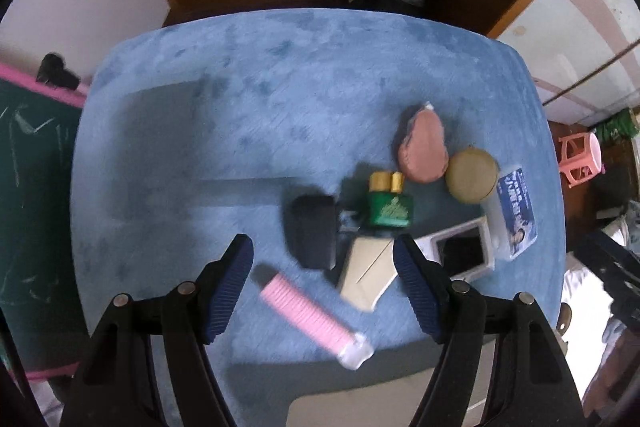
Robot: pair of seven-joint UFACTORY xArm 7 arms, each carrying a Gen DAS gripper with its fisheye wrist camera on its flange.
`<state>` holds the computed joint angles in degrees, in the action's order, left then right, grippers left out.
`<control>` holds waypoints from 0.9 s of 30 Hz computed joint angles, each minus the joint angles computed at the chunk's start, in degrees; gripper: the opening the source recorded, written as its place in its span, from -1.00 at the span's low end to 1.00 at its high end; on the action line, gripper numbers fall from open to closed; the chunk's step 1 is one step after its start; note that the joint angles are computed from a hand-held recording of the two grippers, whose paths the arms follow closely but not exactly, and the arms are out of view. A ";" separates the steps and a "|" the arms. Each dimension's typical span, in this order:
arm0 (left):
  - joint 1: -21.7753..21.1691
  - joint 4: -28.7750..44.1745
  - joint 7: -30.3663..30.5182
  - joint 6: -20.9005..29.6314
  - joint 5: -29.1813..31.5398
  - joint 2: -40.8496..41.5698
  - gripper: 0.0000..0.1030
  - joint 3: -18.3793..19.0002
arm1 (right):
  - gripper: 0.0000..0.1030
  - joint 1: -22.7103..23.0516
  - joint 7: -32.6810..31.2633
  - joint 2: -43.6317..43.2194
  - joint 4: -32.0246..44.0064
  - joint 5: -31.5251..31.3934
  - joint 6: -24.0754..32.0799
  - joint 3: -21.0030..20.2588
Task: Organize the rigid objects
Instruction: 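Grasp the green bottle with the left tool while the right tool grasps the dental floss box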
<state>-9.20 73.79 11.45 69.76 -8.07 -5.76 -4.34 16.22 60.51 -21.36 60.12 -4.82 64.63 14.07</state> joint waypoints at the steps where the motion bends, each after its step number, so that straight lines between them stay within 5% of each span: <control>1: -0.38 0.83 0.07 0.23 0.18 0.99 0.47 -0.40 | 0.32 0.02 -0.78 0.29 -0.66 1.43 -0.98 -1.03; 15: -4.54 7.76 -2.58 3.02 7.52 10.81 0.46 -2.58 | 0.32 -1.04 -11.51 6.83 -3.06 11.45 -6.82 -5.67; 23: -5.27 6.55 -2.57 2.20 9.01 11.17 0.46 -2.63 | 0.37 -0.58 -10.91 12.06 0.13 7.94 -5.06 -4.47; 27: -6.26 5.85 -3.26 1.27 9.93 11.57 0.27 -3.22 | 0.38 -0.04 -10.13 13.60 -0.03 7.89 -6.13 -4.39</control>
<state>-15.46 79.64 8.19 71.02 1.85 5.82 -7.56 16.18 50.38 -7.76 60.09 3.07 58.50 9.67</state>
